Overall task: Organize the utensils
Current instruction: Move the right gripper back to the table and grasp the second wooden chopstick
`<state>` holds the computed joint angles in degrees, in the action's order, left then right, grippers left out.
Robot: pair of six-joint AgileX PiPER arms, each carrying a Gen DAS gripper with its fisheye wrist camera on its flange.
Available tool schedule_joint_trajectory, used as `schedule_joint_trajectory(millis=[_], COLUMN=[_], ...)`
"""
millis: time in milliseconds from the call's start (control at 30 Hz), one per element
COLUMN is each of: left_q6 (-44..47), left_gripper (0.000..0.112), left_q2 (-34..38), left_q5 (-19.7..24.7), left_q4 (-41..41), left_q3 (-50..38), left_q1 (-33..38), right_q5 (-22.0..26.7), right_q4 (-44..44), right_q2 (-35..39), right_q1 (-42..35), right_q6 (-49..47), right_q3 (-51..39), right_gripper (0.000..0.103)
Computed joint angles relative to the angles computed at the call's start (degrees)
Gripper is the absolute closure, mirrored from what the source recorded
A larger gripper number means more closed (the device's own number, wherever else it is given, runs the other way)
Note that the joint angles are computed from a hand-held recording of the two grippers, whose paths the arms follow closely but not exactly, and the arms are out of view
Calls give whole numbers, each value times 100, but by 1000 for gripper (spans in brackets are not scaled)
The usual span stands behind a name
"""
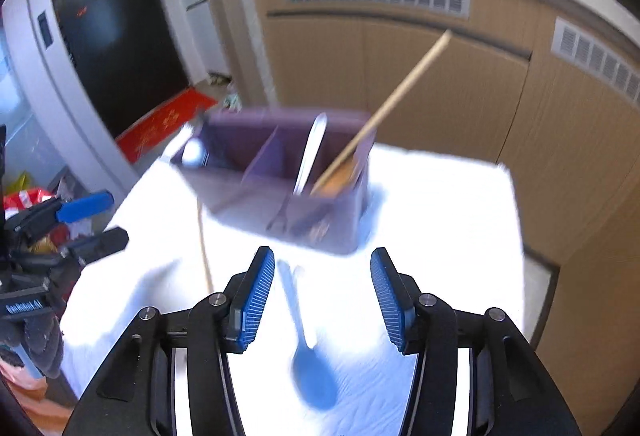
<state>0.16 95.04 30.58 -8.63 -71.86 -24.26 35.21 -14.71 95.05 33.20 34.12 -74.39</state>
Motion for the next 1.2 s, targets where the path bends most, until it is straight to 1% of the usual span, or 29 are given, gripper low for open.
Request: schedule_joint_trajectory(millis=[67, 133, 200, 267, 367, 400, 433, 467, 500, 533, 600, 733, 800, 833, 867, 933, 1000, 1100, 1200], left_q6=[56, -58, -226, -293, -183, -4, 109, 215, 386, 471, 649, 929, 994, 1014, 1005, 981, 952, 771, 627], left_gripper=[49, 49, 47, 47, 47, 47, 46, 46, 46, 45, 43, 43, 42, 42, 42, 42, 42, 42, 42], left_q2=[-95, -199, -297, -381, -559, -621, -668, -707, -761, -804, -874, -859, -801, -773, -746, -710, -707, -713, -683], left_q5=[-31, -143, -178, -176, -282, -321, -334, -349, -374, -370, -355, -352, -344, -336, -327, -320, -317, -288, -267], left_q4=[-238, -278, -174, -173, -341, -520, -636, -731, -863, -928, -1057, -1339, -1421, -1450, -1460, -1458, -1417, -1215, -1024], left_q3=[429, 796, 1055, 1262, 1567, 1657, 1709, 1757, 1830, 1862, 1925, 1995, 1984, 1973, 1955, 1917, 1896, 1854, 1798], left_q1=[94, 185, 366, 556, 778, 895, 973, 1039, 1124, 1166, 1258, 1415, 1429, 1424, 1405, 1347, 1273, 1109, 843], right_q5=[-119, -244, -285, -227, -56, 41, 139, 251, 382, 518, 824, 1214, 1155, 1199, 1263, 1300, 1204, 807, 352], right_q4=[60, 283, 450, 470, 404, 398, 374, 324, 432, 575, 654, 589, 508, 482, 454, 621, 602, 727, 578], right_q2=[39, 139, 286, 497, 993, 1248, 1490, 1753, 2025, 2265, 2727, 3296, 3313, 3332, 3338, 3281, 3091, 2458, 1546], right_q1=[184, 347, 494, 683, 912, 979, 1026, 1071, 1074, 1058, 1065, 1076, 1087, 1091, 1101, 1070, 1099, 1135, 1175], right_q6=[51, -60, -205, -321, -534, -675, -764, -806, -972, -1134, -1260, -1259, -1194, -1192, -1189, -1342, -1304, -1268, -898], right_q3=[265, 415, 419, 241, -390, -729, -1045, -1396, -1770, -2106, -2761, -3480, -3451, -3484, -3514, -3471, -3195, -2291, -1127], right_gripper=[52, 52, 52, 52, 52, 52, 54, 60, 63, 70, 72, 76, 80, 86, 96, 97, 97, 97, 97])
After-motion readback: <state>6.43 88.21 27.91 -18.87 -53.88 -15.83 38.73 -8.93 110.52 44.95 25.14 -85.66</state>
